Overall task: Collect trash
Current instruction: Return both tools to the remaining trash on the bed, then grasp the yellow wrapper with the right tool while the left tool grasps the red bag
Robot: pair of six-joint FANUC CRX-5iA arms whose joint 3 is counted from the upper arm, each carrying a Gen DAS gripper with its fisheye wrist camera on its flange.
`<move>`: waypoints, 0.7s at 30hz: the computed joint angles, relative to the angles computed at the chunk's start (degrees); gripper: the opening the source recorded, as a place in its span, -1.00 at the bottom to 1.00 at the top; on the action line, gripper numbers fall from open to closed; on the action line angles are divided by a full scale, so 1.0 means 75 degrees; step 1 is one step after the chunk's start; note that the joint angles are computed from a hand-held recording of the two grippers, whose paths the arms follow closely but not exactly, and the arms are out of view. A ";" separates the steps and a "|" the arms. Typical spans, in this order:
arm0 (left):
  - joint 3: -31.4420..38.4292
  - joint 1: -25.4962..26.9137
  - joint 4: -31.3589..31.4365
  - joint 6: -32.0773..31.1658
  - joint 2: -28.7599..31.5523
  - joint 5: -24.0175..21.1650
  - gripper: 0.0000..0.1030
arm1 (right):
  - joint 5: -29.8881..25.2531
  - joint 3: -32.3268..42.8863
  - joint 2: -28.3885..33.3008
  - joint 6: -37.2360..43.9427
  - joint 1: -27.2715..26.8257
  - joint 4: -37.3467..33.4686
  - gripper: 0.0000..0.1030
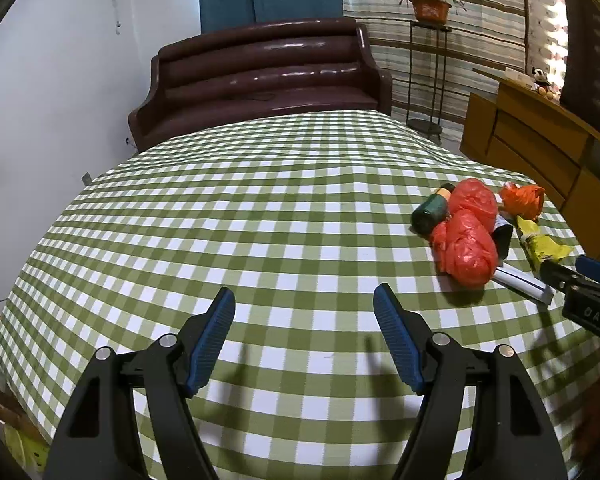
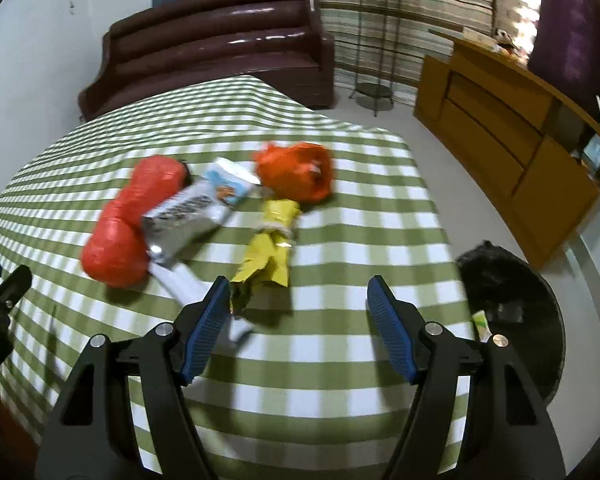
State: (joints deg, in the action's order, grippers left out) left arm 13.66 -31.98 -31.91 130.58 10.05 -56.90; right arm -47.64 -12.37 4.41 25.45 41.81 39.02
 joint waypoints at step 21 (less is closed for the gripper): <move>0.0529 -0.0149 0.0355 -0.0330 0.0510 0.0195 0.36 | 0.0107 0.0649 0.0417 0.1028 -0.0202 -0.0518 -0.03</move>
